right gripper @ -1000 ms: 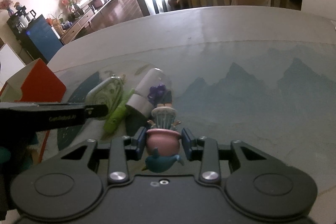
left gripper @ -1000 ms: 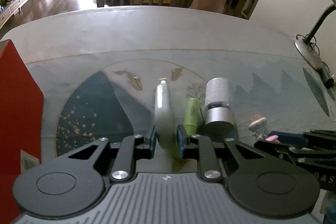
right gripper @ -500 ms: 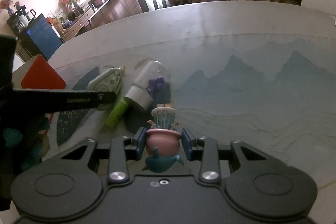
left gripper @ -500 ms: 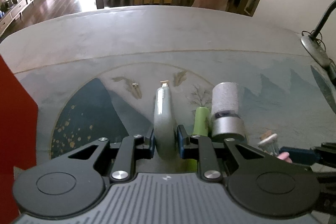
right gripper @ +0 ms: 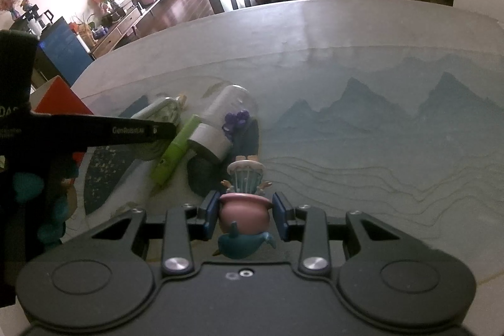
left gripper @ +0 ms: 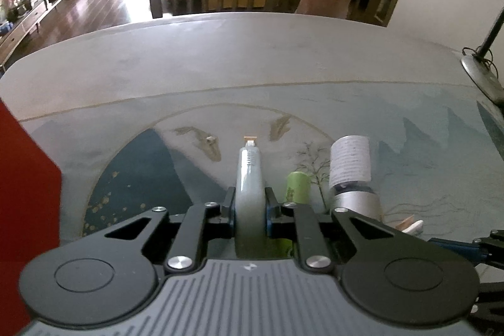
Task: Organize rigid objects
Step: 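Carry the pig figurine and white tube with both tools over the cardboard box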
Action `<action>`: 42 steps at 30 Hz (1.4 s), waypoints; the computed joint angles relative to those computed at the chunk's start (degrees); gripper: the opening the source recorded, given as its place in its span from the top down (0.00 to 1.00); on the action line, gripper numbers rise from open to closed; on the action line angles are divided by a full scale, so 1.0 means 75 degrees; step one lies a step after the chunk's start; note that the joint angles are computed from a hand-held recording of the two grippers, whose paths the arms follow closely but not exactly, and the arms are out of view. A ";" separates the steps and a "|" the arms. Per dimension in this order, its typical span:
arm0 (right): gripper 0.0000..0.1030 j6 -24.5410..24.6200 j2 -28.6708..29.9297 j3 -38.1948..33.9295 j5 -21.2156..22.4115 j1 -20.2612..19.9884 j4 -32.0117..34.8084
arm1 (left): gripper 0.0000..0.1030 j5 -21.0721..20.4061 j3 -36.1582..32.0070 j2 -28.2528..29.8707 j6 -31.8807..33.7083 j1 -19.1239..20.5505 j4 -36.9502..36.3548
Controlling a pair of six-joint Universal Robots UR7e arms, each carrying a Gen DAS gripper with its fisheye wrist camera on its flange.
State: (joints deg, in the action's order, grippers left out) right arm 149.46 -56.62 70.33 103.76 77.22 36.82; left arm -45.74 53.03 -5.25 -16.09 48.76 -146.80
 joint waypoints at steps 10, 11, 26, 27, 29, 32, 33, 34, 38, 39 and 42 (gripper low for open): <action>0.66 0.0080 -0.0443 0.0518 0.0018 0.0266 -0.0177 | 0.84 -0.0325 0.1320 -0.0781 -0.0165 -0.0212 -0.0658; 0.66 0.0094 -0.0494 0.0583 0.0004 0.0304 -0.0204 | 0.84 -0.0362 0.1489 -0.0880 -0.0185 -0.0243 -0.0715; 0.66 0.0328 -0.1049 0.1411 0.0244 0.1409 -0.0606 | 0.84 -0.0634 0.3903 -0.2710 -0.0395 -0.0703 -0.1688; 0.66 0.0344 -0.1052 0.1436 0.0281 0.1508 -0.0648 | 0.84 -0.0627 0.4063 -0.2850 -0.0396 -0.0719 -0.1756; 0.66 0.0388 -0.1041 0.1500 0.0366 0.1737 -0.0759 | 0.84 -0.0599 0.4313 -0.3093 -0.0397 -0.0743 -0.1837; 0.66 0.0455 -0.0958 0.1522 0.0475 0.2029 -0.0900 | 0.84 -0.0518 0.4687 -0.3455 -0.0362 -0.0753 -0.1992; 0.66 0.0488 -0.0912 0.1519 0.0514 0.2129 -0.0936 | 0.84 -0.0483 0.4798 -0.3567 -0.0362 -0.0752 -0.2025; 0.66 0.0511 -0.0868 0.1501 0.0550 0.2219 -0.0956 | 0.84 -0.0458 0.4941 -0.3702 -0.0331 -0.0749 -0.2107; 0.66 0.0566 -0.0595 0.1371 0.0689 0.2576 -0.1057 | 0.84 -0.0366 0.5384 -0.4164 -0.0208 -0.0722 -0.2291; 0.66 0.0581 -0.0521 0.1324 0.0703 0.2651 -0.1070 | 0.84 -0.0332 0.5488 -0.4274 -0.0183 -0.0715 -0.2341; 0.66 0.0590 -0.0297 0.1205 0.0751 0.2860 -0.1146 | 0.84 -0.0266 0.5783 -0.4613 -0.0104 -0.0676 -0.2444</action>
State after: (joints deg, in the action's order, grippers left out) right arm 153.89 -58.85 79.37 109.39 98.68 28.23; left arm -47.74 96.40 -39.85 -16.86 43.69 -165.14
